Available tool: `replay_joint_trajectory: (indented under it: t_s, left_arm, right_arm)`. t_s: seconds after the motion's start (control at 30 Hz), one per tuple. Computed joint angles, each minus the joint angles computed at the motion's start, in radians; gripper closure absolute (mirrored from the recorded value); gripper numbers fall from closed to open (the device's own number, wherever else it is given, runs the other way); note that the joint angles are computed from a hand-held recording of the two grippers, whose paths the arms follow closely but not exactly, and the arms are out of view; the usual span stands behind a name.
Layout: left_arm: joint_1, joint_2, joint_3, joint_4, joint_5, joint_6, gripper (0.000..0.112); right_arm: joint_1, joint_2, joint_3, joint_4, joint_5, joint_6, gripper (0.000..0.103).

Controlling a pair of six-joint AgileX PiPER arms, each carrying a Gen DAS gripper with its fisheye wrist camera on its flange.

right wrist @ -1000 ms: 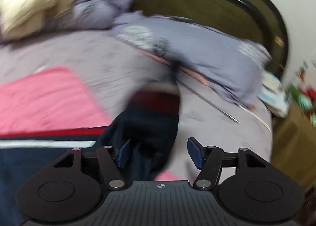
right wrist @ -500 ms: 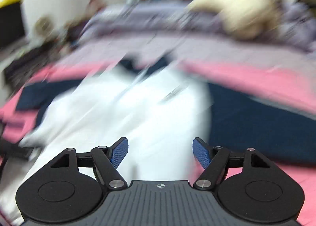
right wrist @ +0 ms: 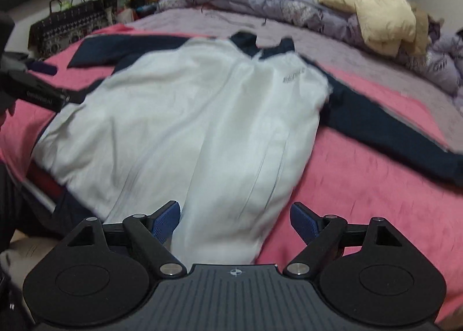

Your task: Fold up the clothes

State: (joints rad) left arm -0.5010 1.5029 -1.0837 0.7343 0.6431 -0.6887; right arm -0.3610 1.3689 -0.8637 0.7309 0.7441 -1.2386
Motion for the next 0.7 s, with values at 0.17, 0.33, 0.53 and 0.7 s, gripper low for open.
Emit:
replay_joint_trajectory:
  t_s: [0.17,0.33,0.53,0.7]
  left_arm:
    - [-0.058,0.094,-0.025,0.113,0.197,-0.051,0.009]
    - [0.081,0.031,-0.046,-0.093,0.22,0.048,0.009]
    - [0.03,0.031,-0.151,-0.009,0.245,-0.057,0.012]
    - [0.005,0.173,-0.328,-0.155,0.123,0.034,0.01]
  right_arm:
    - [0.038,0.008,-0.031,-0.244,-0.021,0.303,0.02]
    - [-0.101,0.0,-0.167,0.007,0.22,0.083,0.022]
    - [0.111,0.163,-0.246,-0.021,0.006,0.24,0.068]
    - [0.373,0.184,-0.121,-0.025,-0.266,0.23,0.069]
